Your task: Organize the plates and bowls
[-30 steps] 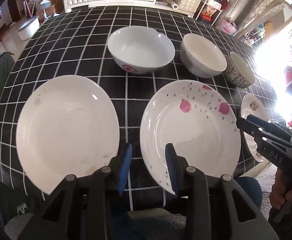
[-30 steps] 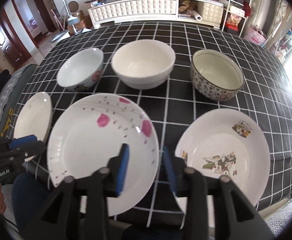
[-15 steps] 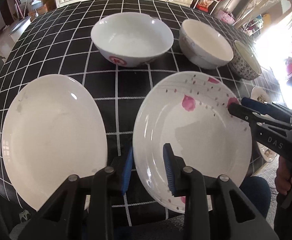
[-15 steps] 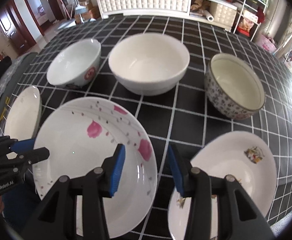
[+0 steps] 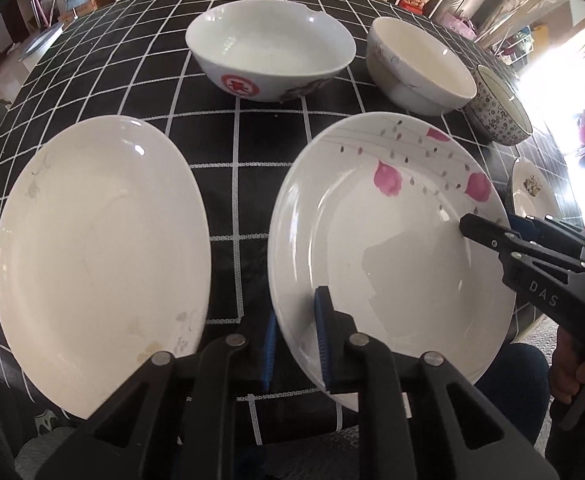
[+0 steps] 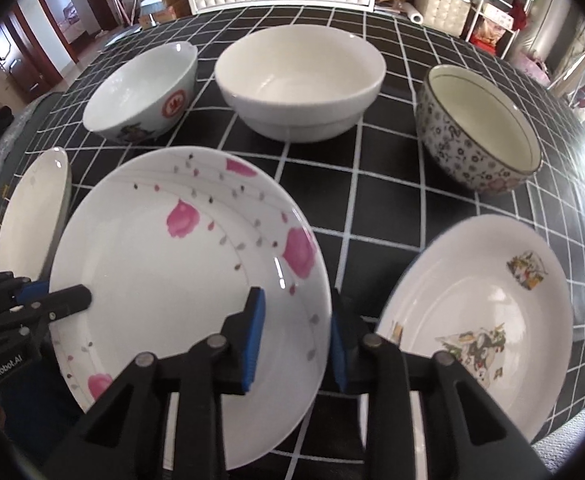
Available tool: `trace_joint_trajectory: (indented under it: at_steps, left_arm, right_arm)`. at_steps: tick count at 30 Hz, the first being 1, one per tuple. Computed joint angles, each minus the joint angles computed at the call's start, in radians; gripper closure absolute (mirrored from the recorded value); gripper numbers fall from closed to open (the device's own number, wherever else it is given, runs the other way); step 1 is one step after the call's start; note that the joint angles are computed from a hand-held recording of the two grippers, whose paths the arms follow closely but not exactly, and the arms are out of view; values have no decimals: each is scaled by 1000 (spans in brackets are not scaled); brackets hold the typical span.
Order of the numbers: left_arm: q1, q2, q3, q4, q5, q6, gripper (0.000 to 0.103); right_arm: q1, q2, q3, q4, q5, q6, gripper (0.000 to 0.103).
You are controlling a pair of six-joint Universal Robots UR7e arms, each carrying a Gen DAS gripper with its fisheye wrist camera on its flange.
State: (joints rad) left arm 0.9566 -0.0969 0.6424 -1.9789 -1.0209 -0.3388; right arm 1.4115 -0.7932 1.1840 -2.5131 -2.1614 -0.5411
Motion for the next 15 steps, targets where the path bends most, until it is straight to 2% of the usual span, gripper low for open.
trace_joint_trajectory:
  at_steps: [5,10,15]
  left_arm:
    - [-1,-3,5,-5,-1,-13,89]
    - [-11,-27,38,-37,-6,5,90]
    - [-29,-58,72,-70,38,31,90]
  right_arm:
    - [-4,-11,-8,30,22,75,77]
    - [-2,-50,18,26,38,78,78]
    - [15,-77,37,27,59,104,80]
